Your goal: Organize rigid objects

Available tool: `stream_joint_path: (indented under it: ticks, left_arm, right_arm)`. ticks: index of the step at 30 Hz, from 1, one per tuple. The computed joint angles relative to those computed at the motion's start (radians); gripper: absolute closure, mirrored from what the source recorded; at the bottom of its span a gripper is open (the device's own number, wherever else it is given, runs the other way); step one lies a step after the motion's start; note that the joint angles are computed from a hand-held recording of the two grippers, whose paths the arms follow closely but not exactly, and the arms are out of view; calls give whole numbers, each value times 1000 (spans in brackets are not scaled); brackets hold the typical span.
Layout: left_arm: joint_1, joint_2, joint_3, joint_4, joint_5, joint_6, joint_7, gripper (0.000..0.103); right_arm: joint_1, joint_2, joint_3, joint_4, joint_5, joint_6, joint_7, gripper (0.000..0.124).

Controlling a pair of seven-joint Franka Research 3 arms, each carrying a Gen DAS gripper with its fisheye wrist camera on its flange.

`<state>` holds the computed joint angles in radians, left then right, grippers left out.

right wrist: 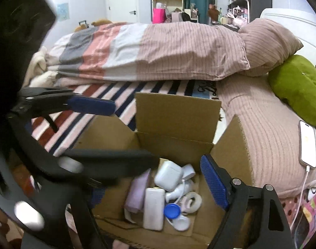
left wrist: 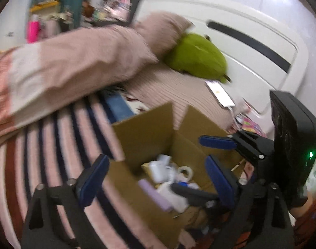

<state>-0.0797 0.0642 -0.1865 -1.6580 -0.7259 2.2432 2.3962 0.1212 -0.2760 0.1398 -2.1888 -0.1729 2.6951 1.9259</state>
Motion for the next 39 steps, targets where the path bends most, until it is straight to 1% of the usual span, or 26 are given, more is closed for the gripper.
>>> stream_joint_path:
  ticks: [2,3,6,8,10,14,19,23,28,31,33,39]
  left_arm:
    - [10,-54,15,-69,-10,82,-9,4]
    - [13,-80,25,-105,-16,125,-12,4]
    - [14,-140,55,-193,-2,251,-38,4]
    - [12,-162,74,-230,20,314,-62,4]
    - [11,-177,95,-256,33,350,-82,4]
    - [8,-193,126,-282,40,373,-102,4]
    - [0,-207,144,-304,34,385,-100,4]
    - [-7,-212,150,-312,34,393,-96,4]
    - [-13,-218,152,-319,48,401,-107,4]
    - [-15,-220,153,-323,60,411,-113,4]
    - [-15,-219,153,-324,71,418,-125,4]
    - [-16,-218,157,-324,82,425,-138,4]
  right_arm:
    - [2,-10,2,-25,0,66,-1,32]
    - [-1,-13,8,-31,-7,89,0,32]
    - [-4,-16,17,-37,-12,124,-13,32]
    - [17,-22,5,-47,30,155,-43,31]
    - [25,-23,2,-51,62,175,-64,31]
    - [-4,-31,38,-60,61,211,-40,31]
    - [-15,-30,55,-54,59,217,-25,31]
    - [-31,-34,77,-48,28,213,0,31]
    - [-23,-39,75,-51,24,217,7,31]
    - [-33,-41,84,-51,12,217,21,31]
    - [-21,-39,73,-51,24,216,8,31]
    - [-28,-39,81,-50,16,216,21,31]
